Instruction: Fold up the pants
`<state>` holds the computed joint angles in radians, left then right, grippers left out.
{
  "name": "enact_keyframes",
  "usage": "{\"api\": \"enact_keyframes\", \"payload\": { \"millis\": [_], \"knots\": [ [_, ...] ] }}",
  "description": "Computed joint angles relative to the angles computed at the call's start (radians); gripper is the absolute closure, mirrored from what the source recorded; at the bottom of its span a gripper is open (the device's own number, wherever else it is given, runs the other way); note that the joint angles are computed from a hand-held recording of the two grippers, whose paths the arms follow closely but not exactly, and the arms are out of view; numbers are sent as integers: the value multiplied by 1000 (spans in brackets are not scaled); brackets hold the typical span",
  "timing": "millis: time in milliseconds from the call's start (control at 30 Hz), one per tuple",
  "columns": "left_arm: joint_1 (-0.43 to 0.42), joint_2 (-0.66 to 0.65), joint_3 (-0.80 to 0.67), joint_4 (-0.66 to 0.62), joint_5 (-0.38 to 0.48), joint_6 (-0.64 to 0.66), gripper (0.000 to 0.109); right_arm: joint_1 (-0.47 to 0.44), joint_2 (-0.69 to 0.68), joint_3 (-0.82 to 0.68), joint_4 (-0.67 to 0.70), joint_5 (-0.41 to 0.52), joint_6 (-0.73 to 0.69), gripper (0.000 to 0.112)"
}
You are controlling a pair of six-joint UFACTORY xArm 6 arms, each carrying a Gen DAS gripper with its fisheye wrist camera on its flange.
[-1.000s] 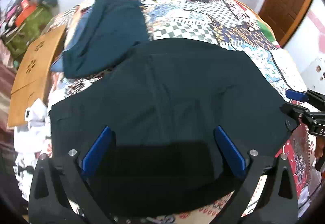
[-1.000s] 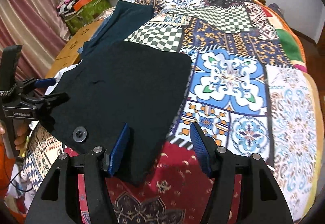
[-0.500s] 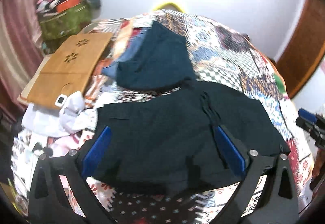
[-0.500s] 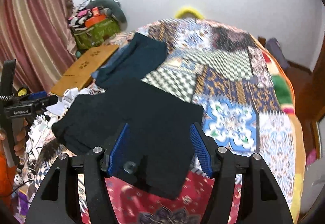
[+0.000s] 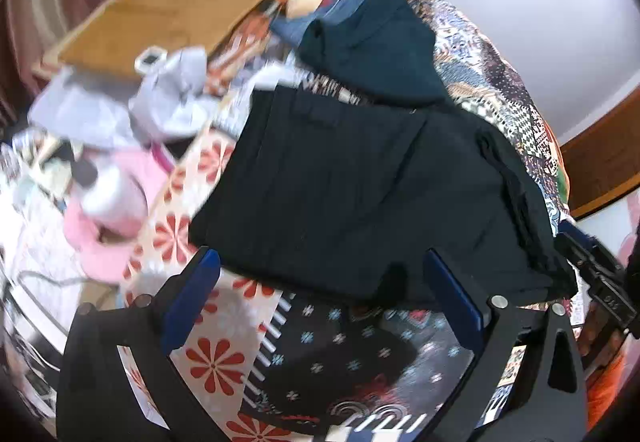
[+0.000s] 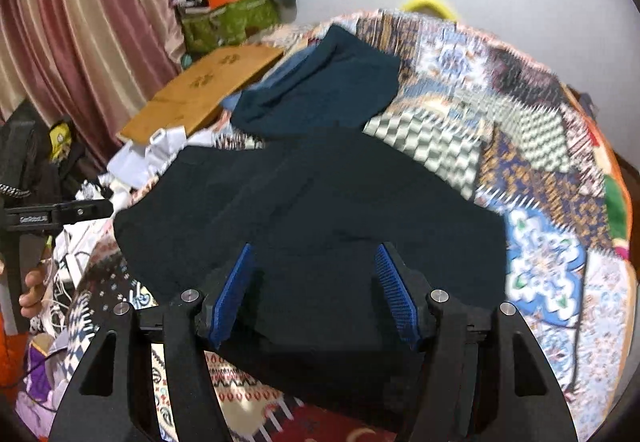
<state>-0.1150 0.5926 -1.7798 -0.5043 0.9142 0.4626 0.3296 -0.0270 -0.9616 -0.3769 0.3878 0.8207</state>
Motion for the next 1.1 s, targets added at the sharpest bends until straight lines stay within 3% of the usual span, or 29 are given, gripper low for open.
{"api": "enact_keyframes", "payload": {
  "millis": [67, 100, 300, 500, 633, 700, 867, 933, 1000, 1100],
  "knots": [
    [11, 17, -9, -8, 33, -9, 6, 6, 21, 7, 48, -19, -13, 52],
    [18, 24, -14, -22, 55, -7, 6, 10, 23, 7, 10, -22, 27, 52],
    [70, 137, -150, -160, 271, -55, 6, 20, 22, -3, -14, 8, 21, 51],
    [96, 251, -288, -253, 370, -127, 6, 19, 30, -10, -3, 10, 0, 51],
    [103, 388, -484, -273, 440, -220, 6, 17, 32, -10, 8, 7, -10, 51],
    [95, 429, -551, -240, 425, -254, 11, 17, 32, -10, 13, 6, -15, 51],
    [69, 455, -607, -109, 354, -299, 50, 16, 31, -4, 20, -5, -14, 51],
    [63, 422, -557, -95, 302, -279, 58, 16, 28, 1, 27, -12, -17, 51],
    [50, 344, -445, -41, 191, -246, 78, 12, 20, 15, 65, -34, -39, 51],
    [33, 248, -321, -37, 67, -175, 80, 4, 0, 38, 143, -54, -86, 51]
  ]
}}
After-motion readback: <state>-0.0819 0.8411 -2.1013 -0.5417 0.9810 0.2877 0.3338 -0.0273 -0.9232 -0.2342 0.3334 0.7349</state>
